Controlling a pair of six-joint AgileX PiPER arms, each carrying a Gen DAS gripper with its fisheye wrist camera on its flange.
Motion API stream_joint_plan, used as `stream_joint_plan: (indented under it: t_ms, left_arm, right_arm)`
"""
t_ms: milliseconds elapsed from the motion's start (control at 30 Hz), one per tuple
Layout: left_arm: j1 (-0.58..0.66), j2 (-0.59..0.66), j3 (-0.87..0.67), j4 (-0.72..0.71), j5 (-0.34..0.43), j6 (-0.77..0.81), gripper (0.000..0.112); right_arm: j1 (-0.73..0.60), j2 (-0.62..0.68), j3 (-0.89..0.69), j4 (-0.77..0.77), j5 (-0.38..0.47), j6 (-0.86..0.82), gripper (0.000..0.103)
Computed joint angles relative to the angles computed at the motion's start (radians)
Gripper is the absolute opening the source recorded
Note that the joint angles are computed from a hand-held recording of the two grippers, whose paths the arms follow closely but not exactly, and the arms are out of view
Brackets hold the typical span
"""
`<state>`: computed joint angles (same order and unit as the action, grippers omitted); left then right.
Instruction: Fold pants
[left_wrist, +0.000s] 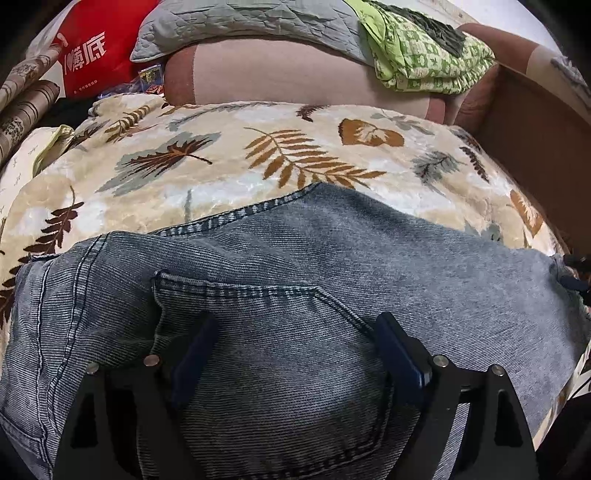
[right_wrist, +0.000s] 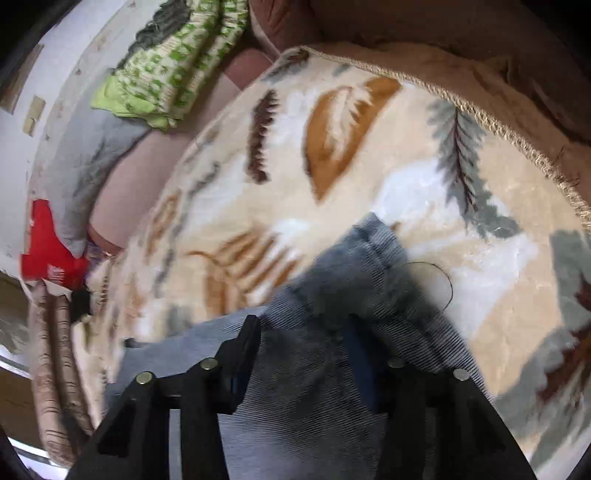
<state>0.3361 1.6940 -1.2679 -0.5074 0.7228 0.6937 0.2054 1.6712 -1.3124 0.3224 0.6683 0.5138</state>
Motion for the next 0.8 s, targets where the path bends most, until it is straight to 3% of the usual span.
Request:
stream_joint_plan:
  t_ms: [100, 167, 267, 333, 400, 467, 600, 667, 767, 800]
  left_arm:
    - [-0.017, 0.000, -0.003, 0.038, -0.008, -0.029, 0.089]
    - [-0.015, 0.002, -0.007, 0.038, -0.003, -0.033, 0.089]
    - [-0.035, 0.002, -0.025, 0.107, 0.011, -0.098, 0.089]
    - [-0.036, -0.004, -0.025, 0.116, 0.015, -0.110, 0.089]
    - [-0.042, -0.009, -0.032, 0.150, 0.027, -0.152, 0.089]
    - [-0.042, -0.031, -0.024, 0.157, 0.031, -0.175, 0.089]
    - [-0.049, -0.056, -0.021, 0.175, 0.060, -0.204, 0.089]
    - [-0.059, -0.069, -0.019, 0.204, 0.064, -0.234, 0.089]
    - [-0.058, -0.098, -0.016, 0.205, 0.089, -0.239, 0.089]
    - [-0.063, -0.111, -0.012, 0.218, 0.084, -0.251, 0.089]
  right_arm:
    - [0.044, 0.009, -0.086, -0.024, 0.028, -0.022, 0.055]
    - [0.067, 0.062, -0.134, 0.003, 0.021, -0.081, 0.065]
    - [0.075, 0.230, -0.259, -0.097, 0.124, 0.009, 0.062]
    - [0.113, 0.196, -0.295, -0.189, 0.150, 0.110, 0.063]
    - [0.140, 0.154, -0.293, -0.199, 0.157, 0.095, 0.063]
    - [0.171, 0.065, -0.221, -0.223, 0.144, 0.129, 0.063]
    - [0.207, -0.088, 0.012, -0.096, 0.006, 0.087, 0.072]
    - [0.211, -0.073, 0.079, -0.071, -0.018, 0.063, 0.079]
    - [0.196, -0.063, 0.129, -0.042, -0.053, 0.025, 0.079]
    - [0.200, -0.073, 0.111, -0.051, -0.029, 0.047, 0.079]
